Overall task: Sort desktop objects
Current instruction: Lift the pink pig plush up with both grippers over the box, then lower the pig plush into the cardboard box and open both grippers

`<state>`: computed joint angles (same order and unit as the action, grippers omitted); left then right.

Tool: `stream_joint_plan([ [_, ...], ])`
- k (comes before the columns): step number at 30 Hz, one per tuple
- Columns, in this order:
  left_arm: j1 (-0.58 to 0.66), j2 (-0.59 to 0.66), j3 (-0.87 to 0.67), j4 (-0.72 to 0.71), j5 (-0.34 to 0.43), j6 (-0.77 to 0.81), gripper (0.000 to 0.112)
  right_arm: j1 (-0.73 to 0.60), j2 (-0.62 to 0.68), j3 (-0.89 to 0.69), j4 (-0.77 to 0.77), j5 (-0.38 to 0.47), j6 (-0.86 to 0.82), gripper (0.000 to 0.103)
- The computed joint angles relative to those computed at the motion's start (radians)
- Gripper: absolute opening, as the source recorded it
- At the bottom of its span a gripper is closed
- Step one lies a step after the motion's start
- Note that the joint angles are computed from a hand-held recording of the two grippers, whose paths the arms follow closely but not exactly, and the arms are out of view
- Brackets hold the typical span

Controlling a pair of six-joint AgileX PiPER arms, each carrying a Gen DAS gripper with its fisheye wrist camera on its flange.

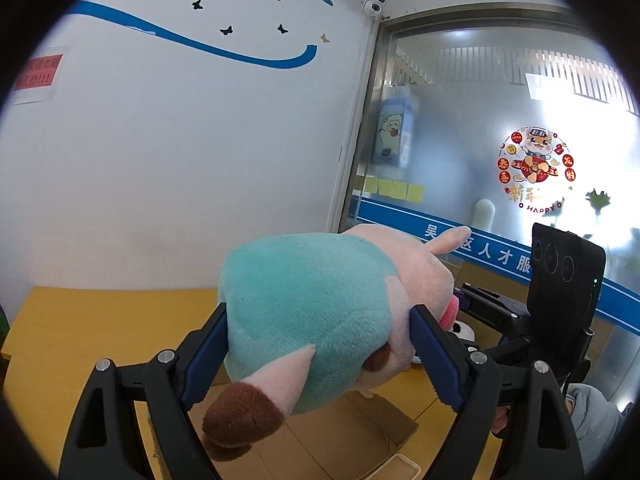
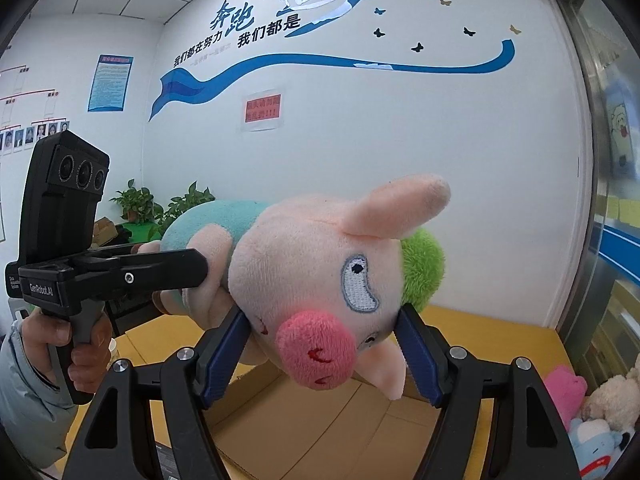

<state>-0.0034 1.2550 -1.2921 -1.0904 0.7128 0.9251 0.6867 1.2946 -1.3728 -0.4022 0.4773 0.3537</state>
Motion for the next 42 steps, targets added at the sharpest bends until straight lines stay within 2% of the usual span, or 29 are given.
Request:
stream_joint_plan([
  [3, 0.005, 0.03, -0.029, 0.02, -0.016, -0.015, 0.087, -0.045, 0.065, -0.079, 0.143, 0.012, -0.133, 0.072],
  [10, 0.052, 0.105, -0.075, -0.009, -0.002, 0.018, 0.087, -0.076, 0.189, -0.198, 0.248, 0.021, -0.232, 0.072],
  [18, 0.101, 0.22, -0.128, -0.036, 0.025, 0.05, 0.087, -0.137, 0.305, -0.244, 0.418, -0.015, -0.377, 0.072],
  [20, 0.116, 0.258, -0.154, -0.034, 0.048, 0.041, 0.087, -0.167, 0.341, -0.262, 0.509, -0.016, -0.454, 0.072],
  [26, 0.118, 0.36, -0.234, 0.03, 0.052, -0.017, 0.087, -0.219, 0.445, -0.318, 0.664, -0.026, -0.577, 0.072],
  [33, 0.14, 0.522, -0.364, 0.083, 0.098, -0.077, 0.087, -0.256, 0.598, -0.441, 0.737, 0.009, -0.615, 0.072],
  [42, 0.134, 0.793, -0.568, 0.2, 0.149, -0.233, 0.087, -0.305, 0.878, -0.68, 0.733, 0.129, -0.539, 0.069],
])
